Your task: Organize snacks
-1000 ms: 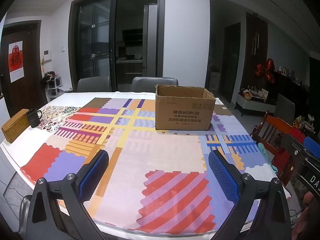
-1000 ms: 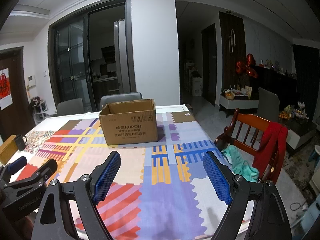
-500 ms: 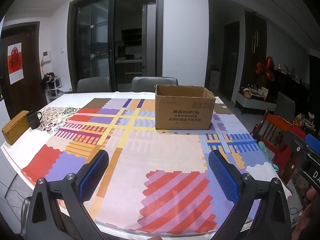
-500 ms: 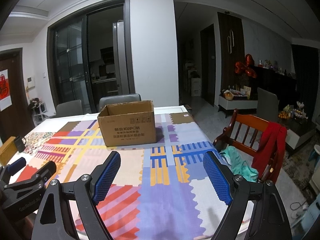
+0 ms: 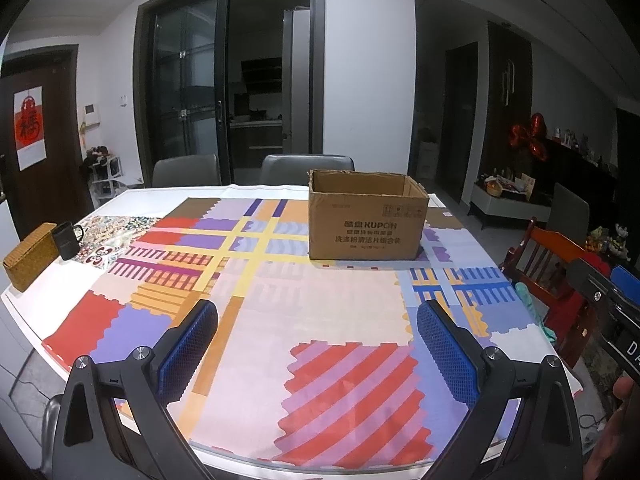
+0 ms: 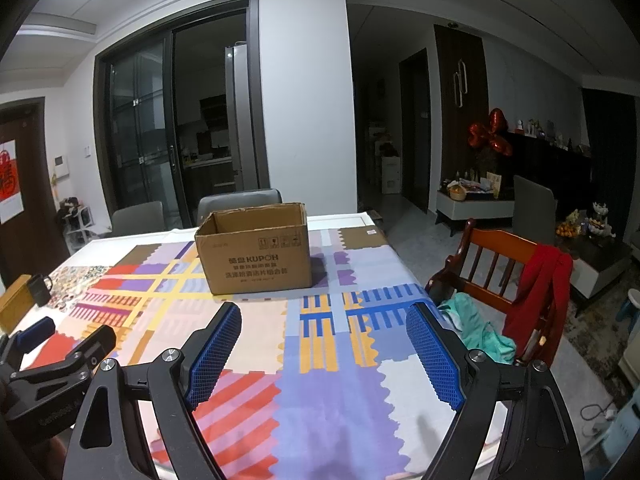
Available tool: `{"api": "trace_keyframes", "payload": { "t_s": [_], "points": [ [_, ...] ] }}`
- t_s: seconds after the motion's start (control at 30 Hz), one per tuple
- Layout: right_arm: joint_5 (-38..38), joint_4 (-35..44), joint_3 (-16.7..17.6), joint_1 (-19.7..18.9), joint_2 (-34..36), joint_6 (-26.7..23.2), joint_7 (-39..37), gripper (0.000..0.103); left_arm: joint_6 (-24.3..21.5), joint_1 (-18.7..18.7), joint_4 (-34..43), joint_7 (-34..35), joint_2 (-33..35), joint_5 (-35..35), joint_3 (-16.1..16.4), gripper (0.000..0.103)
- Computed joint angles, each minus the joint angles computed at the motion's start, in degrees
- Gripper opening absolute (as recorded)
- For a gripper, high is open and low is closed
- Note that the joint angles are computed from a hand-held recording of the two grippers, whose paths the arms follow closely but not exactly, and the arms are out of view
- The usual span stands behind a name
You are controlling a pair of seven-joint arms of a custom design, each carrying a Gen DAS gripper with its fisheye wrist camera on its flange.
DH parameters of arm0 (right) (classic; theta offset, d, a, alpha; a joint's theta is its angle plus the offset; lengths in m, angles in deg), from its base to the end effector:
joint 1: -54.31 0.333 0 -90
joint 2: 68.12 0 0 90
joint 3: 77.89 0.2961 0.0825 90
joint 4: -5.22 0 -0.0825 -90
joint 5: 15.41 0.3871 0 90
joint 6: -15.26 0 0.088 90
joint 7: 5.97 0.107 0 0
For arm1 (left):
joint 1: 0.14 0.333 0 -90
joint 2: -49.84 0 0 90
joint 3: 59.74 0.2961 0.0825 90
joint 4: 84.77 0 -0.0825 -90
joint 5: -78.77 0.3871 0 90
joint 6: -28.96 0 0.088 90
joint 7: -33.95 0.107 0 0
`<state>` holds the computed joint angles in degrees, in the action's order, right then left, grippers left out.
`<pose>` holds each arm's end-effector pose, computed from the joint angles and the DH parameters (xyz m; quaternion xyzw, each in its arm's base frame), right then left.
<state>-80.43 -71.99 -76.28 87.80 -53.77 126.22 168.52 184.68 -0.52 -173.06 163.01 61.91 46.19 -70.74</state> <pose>0.5789 0.3277 0.6388 -0.3867 0.7452 -0.4706 0.2714 0.6675 -0.0997 0.6243 -0.4580 0.7324 -0.4330 0.2576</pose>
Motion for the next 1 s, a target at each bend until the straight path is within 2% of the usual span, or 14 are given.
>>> {"api": "trace_keyframes", "payload": {
  "t_s": [0.8, 1.0],
  "points": [
    [-0.1, -0.3, 0.1, 0.0, -0.1, 0.0, 0.4, 0.085, -1.1, 0.0, 0.6, -0.5, 0.5, 0.8, -0.1, 0.102],
    [0.0, -0.6, 0.2, -0.1, -0.3, 0.0, 0.4, 0.085, -2.7, -0.1, 2.0, -0.6, 1.5, 0.9, -0.2, 0.102]
  ]
}}
